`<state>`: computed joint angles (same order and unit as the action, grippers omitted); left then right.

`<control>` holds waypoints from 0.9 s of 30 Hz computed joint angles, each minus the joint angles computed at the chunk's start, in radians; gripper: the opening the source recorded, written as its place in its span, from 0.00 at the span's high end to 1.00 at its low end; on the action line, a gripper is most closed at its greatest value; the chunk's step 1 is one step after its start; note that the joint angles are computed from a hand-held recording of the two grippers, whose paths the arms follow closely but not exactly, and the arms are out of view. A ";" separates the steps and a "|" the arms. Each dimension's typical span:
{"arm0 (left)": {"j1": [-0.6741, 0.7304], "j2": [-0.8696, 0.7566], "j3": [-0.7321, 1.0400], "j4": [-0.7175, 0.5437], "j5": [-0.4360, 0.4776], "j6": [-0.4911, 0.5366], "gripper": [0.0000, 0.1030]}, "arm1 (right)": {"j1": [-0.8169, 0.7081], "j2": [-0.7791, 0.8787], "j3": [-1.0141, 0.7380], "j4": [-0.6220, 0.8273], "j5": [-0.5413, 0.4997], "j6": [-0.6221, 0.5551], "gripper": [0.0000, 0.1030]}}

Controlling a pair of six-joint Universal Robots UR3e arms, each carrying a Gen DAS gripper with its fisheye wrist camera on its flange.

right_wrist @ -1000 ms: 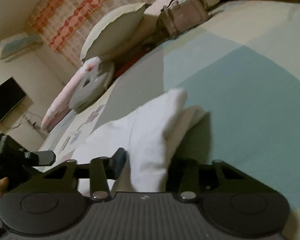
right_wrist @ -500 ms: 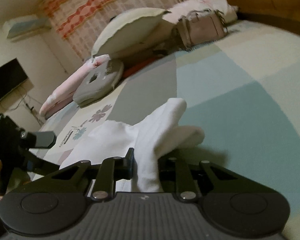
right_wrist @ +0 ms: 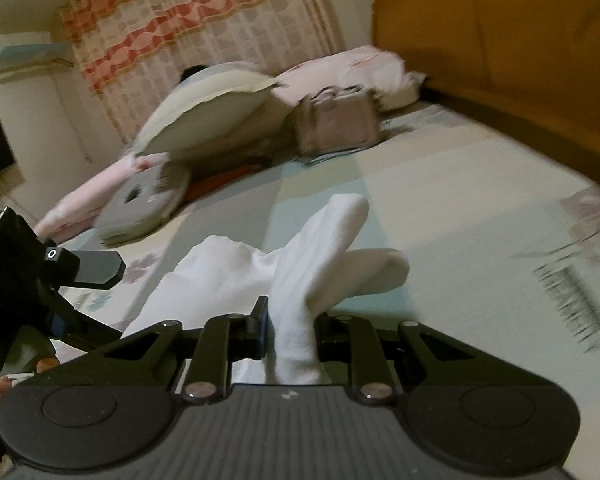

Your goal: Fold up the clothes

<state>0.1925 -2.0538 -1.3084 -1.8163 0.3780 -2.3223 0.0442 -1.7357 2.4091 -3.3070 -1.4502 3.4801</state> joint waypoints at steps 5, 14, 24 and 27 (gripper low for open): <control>-0.150 -0.167 0.133 0.309 -0.080 -0.311 0.01 | -0.277 -0.111 0.011 0.149 0.166 -0.132 0.77; -0.272 -0.451 0.280 1.097 -0.100 -0.990 0.01 | -0.553 0.093 -0.147 0.184 0.368 -0.268 0.77; -0.298 -0.569 0.467 0.945 0.027 -0.944 0.01 | -0.570 0.299 -0.178 0.119 0.300 -0.213 0.61; -0.261 -0.581 0.462 0.960 0.012 -0.922 0.01 | -0.671 0.256 -0.143 0.187 0.445 -0.218 0.24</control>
